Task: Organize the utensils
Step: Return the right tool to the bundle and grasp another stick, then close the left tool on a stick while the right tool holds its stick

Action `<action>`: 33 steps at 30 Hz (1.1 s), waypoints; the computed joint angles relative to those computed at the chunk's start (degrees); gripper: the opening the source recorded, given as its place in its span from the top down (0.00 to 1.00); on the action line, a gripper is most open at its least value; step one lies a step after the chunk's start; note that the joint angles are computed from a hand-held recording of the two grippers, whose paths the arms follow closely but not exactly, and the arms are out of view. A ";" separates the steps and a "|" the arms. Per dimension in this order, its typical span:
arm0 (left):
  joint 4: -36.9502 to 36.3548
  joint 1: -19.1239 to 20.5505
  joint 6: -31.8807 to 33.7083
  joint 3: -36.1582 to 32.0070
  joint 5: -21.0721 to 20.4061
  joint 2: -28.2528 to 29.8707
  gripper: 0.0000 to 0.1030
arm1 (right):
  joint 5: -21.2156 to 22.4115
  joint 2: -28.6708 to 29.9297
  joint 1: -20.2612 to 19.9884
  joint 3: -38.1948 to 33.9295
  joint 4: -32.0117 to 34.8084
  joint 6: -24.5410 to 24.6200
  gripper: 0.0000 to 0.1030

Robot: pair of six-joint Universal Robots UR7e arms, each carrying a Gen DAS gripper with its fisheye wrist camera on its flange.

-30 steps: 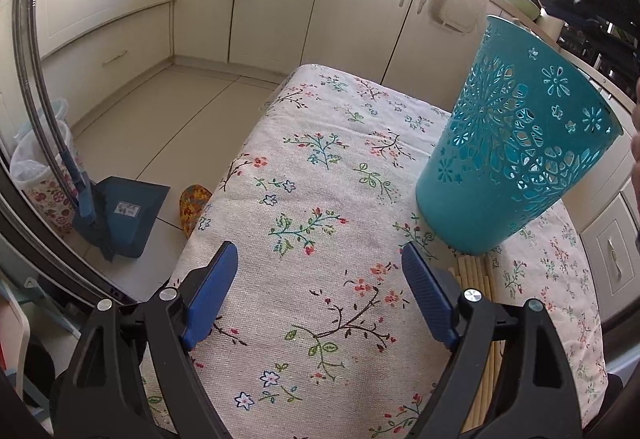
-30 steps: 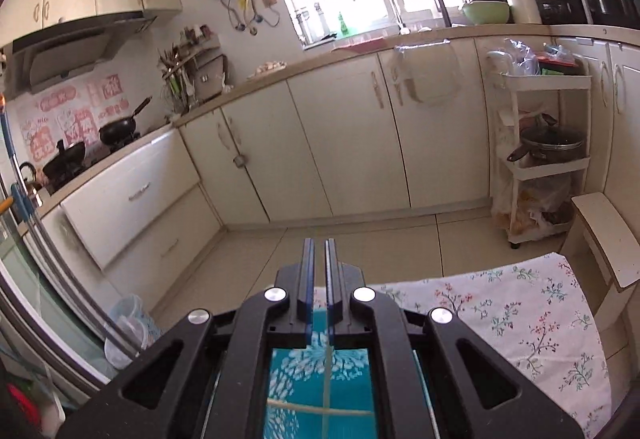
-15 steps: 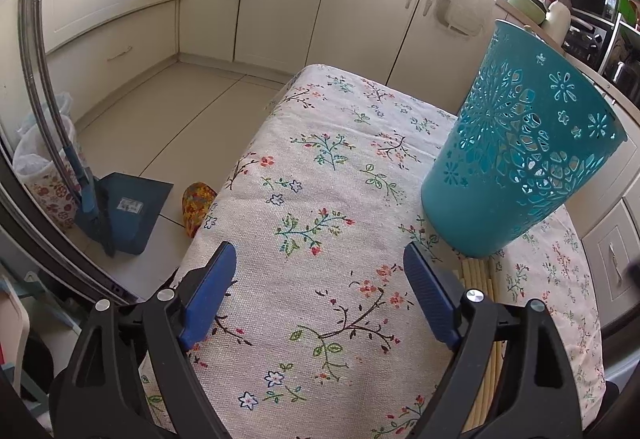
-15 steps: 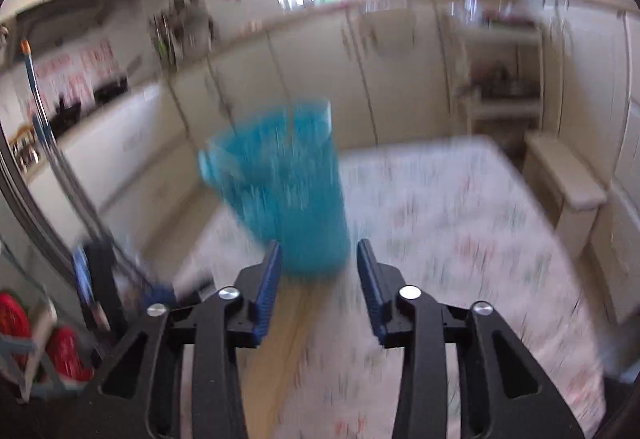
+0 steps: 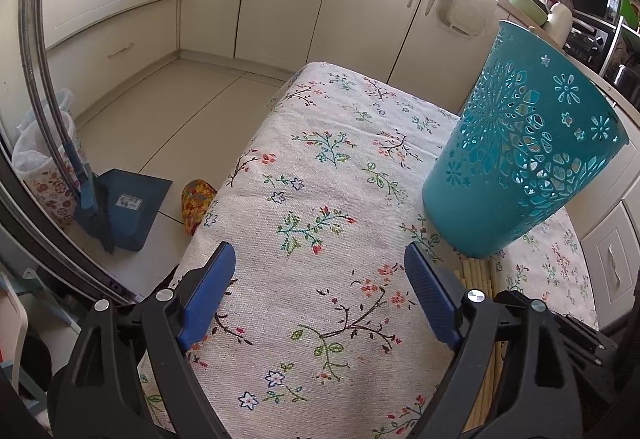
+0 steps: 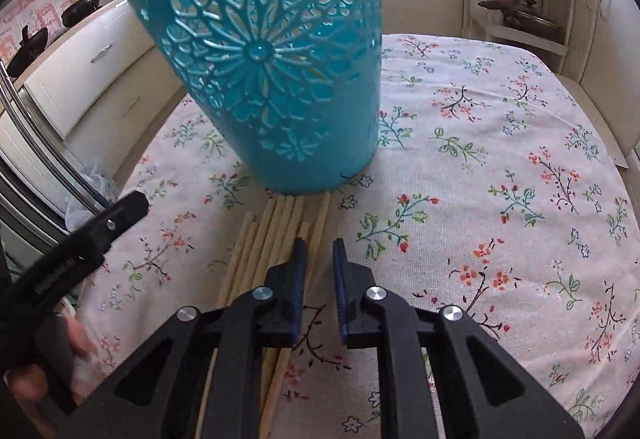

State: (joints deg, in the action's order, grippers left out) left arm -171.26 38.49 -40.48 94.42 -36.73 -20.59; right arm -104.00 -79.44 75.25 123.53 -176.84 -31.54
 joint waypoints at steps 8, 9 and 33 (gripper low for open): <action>-1.23 0.16 0.87 0.43 -0.83 -0.19 0.20 | -1.92 -1.92 -0.52 3.02 -2.11 -9.11 0.93; -1.16 0.22 1.24 0.39 -1.16 -0.22 0.20 | -1.11 -3.14 -1.58 3.61 -1.80 -9.43 0.94; 18.88 -2.92 5.63 -7.91 -4.47 3.73 0.22 | 14.09 -10.84 -11.73 3.75 7.12 -3.39 0.94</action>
State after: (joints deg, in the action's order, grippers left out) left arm -152.38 35.57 -34.84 86.50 -41.21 -16.86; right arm -89.91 -90.28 63.52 127.28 -169.72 -34.93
